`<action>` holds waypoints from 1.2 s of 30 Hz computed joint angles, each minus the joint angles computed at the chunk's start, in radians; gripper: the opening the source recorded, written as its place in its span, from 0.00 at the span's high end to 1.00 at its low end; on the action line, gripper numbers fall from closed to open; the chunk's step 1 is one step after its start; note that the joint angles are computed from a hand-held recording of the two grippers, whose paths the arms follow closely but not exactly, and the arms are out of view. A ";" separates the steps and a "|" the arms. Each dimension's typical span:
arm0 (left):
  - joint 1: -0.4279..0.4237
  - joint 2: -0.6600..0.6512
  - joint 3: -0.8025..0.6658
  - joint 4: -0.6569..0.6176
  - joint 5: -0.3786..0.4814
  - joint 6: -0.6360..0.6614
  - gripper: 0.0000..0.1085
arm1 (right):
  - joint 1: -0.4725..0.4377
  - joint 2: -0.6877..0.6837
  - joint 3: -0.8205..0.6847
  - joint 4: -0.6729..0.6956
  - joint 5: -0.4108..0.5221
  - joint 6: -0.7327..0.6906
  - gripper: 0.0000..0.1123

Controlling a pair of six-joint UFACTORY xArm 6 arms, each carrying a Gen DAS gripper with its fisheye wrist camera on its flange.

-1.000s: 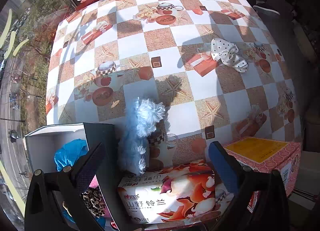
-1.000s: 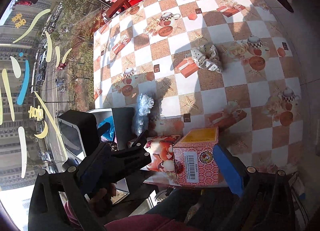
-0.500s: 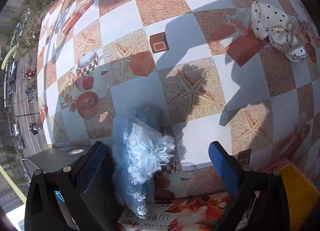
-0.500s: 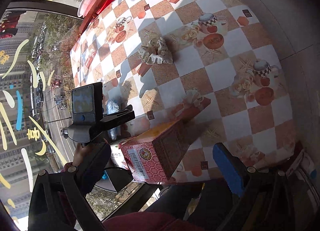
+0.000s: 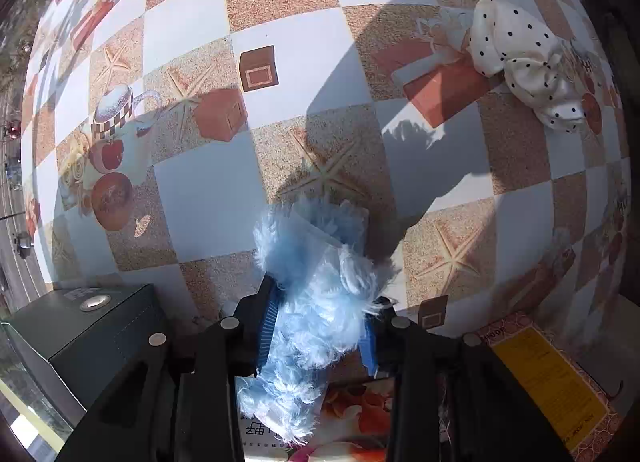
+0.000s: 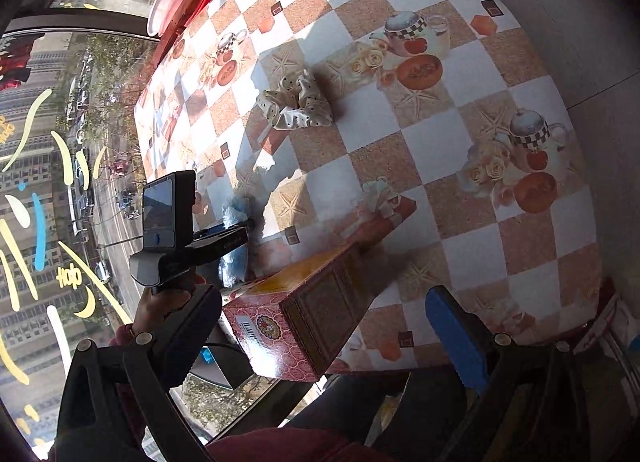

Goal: Organize soft objects
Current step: 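Grasp the white polka-dot scrunchie with the right tool while the left tool holds the fluffy toy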

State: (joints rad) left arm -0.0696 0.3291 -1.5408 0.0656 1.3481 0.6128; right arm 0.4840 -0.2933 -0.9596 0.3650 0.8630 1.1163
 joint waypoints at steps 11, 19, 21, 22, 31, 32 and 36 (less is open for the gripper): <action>0.026 -0.067 0.007 -0.084 -0.042 0.041 0.27 | -0.109 0.344 -0.309 -0.085 0.163 -0.244 0.09; 0.003 -0.088 0.145 0.003 -0.159 -0.009 0.27 | -0.132 0.648 -0.554 -0.125 0.167 -0.357 0.09; 0.003 -0.082 0.155 0.008 -0.169 -0.023 0.27 | -0.133 0.713 -0.616 -0.150 0.189 -0.366 0.09; 0.008 -0.080 0.160 0.004 -0.168 -0.029 0.25 | -0.131 0.742 -0.646 -0.169 0.204 -0.369 0.09; 0.021 -0.011 0.104 -0.054 -0.158 -0.046 0.05 | -0.084 0.920 -0.862 -0.340 0.368 -0.403 0.08; 0.025 -0.018 0.116 -0.058 -0.171 -0.043 0.05 | -0.084 0.909 -0.841 -0.339 0.350 -0.397 0.08; 0.060 -0.077 0.201 -0.098 -0.250 -0.046 0.05 | -0.081 0.900 -0.824 -0.338 0.344 -0.409 0.08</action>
State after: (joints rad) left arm -0.0092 0.2524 -1.3395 -0.0328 1.0981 0.5670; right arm 0.4026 0.6064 -1.7840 0.0268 1.2070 0.7071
